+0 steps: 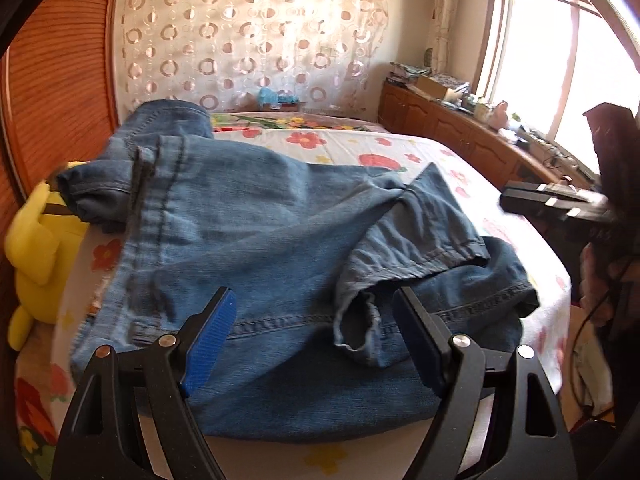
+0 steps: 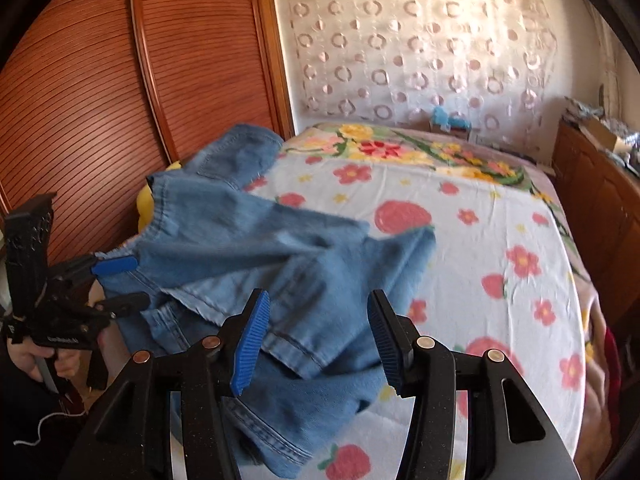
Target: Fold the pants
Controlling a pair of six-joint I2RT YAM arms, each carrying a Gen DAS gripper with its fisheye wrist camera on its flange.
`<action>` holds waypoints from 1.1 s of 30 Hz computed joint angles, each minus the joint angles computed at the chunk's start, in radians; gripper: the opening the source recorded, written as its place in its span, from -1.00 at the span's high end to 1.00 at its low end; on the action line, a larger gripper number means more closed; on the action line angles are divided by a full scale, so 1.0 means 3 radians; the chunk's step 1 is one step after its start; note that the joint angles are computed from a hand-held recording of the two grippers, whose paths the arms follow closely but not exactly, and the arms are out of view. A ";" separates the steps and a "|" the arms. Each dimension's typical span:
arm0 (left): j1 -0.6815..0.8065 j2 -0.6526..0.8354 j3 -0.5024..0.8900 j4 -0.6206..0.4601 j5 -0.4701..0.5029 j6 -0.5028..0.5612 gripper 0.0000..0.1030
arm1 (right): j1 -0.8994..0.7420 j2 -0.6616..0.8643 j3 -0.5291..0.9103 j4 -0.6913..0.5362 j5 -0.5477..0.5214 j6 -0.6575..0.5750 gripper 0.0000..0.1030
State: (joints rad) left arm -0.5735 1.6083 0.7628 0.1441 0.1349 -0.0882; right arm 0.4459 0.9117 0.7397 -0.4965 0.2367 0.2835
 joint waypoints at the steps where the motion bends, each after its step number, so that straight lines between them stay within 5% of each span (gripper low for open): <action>1: -0.0005 0.0005 -0.0011 0.0023 0.0031 0.0001 -0.57 | -0.0009 0.0004 -0.0020 -0.0013 -0.0020 0.0038 -0.03; 7: -0.0077 0.0064 -0.0023 0.0075 0.0013 0.0038 -0.52 | 0.0048 0.0120 -0.0098 0.0034 -0.0090 0.0296 -0.03; 11: -0.0060 0.0080 -0.0066 0.0160 0.0143 0.0054 -0.16 | 0.0038 0.0175 -0.0121 0.0102 -0.0184 0.0362 -0.03; 16: -0.0081 0.0181 -0.0038 0.0196 0.0173 0.0116 -0.12 | 0.0025 0.0225 -0.0117 0.0147 -0.0292 0.0390 -0.03; 17: -0.0091 0.0211 -0.0018 0.0189 0.0158 0.0129 0.19 | 0.0041 0.0266 -0.0098 0.0161 -0.0286 0.0392 -0.03; 18: -0.0104 0.0257 0.0022 0.0154 0.0126 0.0145 0.25 | -0.0011 0.0286 -0.0114 0.0197 -0.0328 0.0351 -0.03; 25: -0.0127 0.0315 0.0012 0.0222 0.0120 0.0147 0.40 | -0.0257 0.0528 -0.0155 0.0418 -0.0556 0.0162 -0.02; 29: -0.0146 0.0255 -0.0023 0.0232 0.0171 0.0186 0.75 | -0.0335 0.0626 -0.0140 0.0505 -0.0682 0.0104 0.49; 33: -0.0211 0.0138 -0.0053 0.0204 0.0135 0.0210 0.82 | -0.0387 0.0603 -0.0136 0.0573 -0.0709 0.0082 0.84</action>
